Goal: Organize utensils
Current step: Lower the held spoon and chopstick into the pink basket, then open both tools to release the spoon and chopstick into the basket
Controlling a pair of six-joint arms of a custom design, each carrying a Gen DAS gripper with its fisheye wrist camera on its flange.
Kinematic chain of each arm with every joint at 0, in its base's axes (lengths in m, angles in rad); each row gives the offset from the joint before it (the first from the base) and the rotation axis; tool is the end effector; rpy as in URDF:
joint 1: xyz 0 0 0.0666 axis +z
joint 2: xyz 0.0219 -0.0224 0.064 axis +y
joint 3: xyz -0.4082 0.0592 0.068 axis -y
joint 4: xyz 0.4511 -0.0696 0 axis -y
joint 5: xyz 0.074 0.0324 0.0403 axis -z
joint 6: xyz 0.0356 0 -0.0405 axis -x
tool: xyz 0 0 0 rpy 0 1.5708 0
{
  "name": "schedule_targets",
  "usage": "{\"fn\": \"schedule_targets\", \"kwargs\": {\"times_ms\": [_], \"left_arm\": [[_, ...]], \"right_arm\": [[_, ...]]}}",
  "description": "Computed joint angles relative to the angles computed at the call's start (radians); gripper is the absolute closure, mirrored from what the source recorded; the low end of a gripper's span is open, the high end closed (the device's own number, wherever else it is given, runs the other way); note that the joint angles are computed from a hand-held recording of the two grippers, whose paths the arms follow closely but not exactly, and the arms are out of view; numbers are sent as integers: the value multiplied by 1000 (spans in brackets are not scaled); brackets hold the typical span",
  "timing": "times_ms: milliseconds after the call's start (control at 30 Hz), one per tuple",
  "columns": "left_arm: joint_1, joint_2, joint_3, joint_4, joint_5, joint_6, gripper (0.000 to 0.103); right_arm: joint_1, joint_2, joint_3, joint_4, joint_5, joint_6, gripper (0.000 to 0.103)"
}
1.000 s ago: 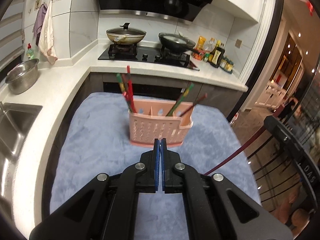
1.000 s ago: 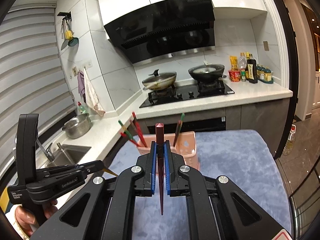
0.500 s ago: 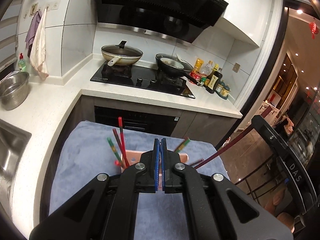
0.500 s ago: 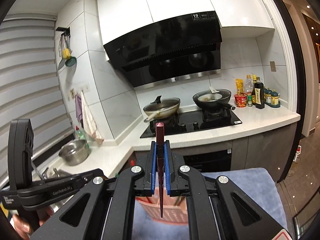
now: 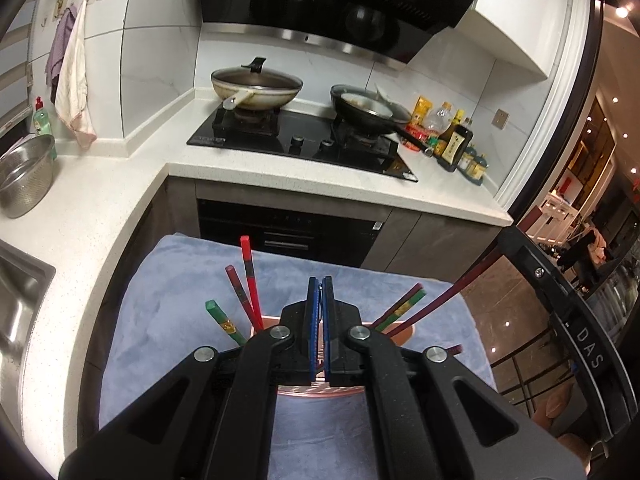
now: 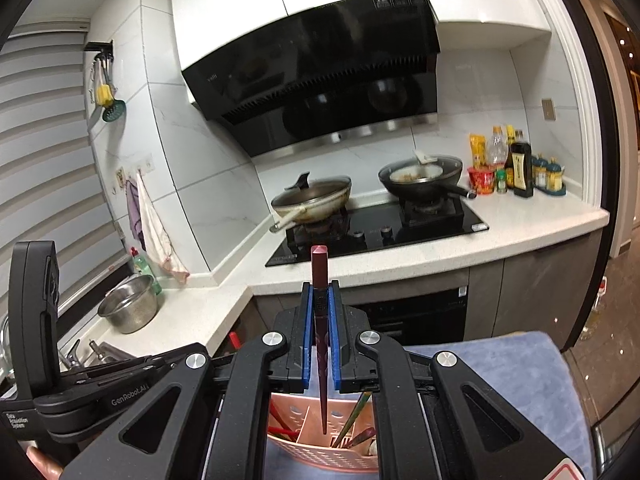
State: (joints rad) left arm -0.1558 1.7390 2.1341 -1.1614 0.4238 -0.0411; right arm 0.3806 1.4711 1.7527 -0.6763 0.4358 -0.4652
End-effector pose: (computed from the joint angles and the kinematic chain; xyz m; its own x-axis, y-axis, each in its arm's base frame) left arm 0.6400 -0.1157 0.6213 -0.6667 0.1426 -0.7316 0.4619 0.8494 -0.2553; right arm 0.5445 0.2012 0.6278 -0.3078 0.3148 -0.8978 0.1825 0.9457 0.2690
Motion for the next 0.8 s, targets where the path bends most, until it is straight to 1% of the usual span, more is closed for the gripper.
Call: {"fn": "schedule_targets", "kwargs": {"times_ms": [200,400,600,700,733,767,800], "left_arm": [[-5,27,9,-14,-11,2,102],[-9,37,8,-19,-23,1,102],[-10,53,23,-35,-26,6,102],[-8,56,22,-35,-12,13,101],[-8,56,20,-35,-17,18,96],[-8,58,20,-40,-19,16,86],[-7,57,16,-37,-27,17,80]], "right_arm": [[-13,26,2,-28,-9,-15,96],[-25,31,-11,-35,-27,-37,96],[-23,39,-4,-39,-24,-28,96],[-23,44,2,-47,-25,-22,96],[-22,47,6,-56,-22,-18,94],[-20,48,7,-58,-16,-17,90],[-18,48,8,-63,-5,-17,76]]}}
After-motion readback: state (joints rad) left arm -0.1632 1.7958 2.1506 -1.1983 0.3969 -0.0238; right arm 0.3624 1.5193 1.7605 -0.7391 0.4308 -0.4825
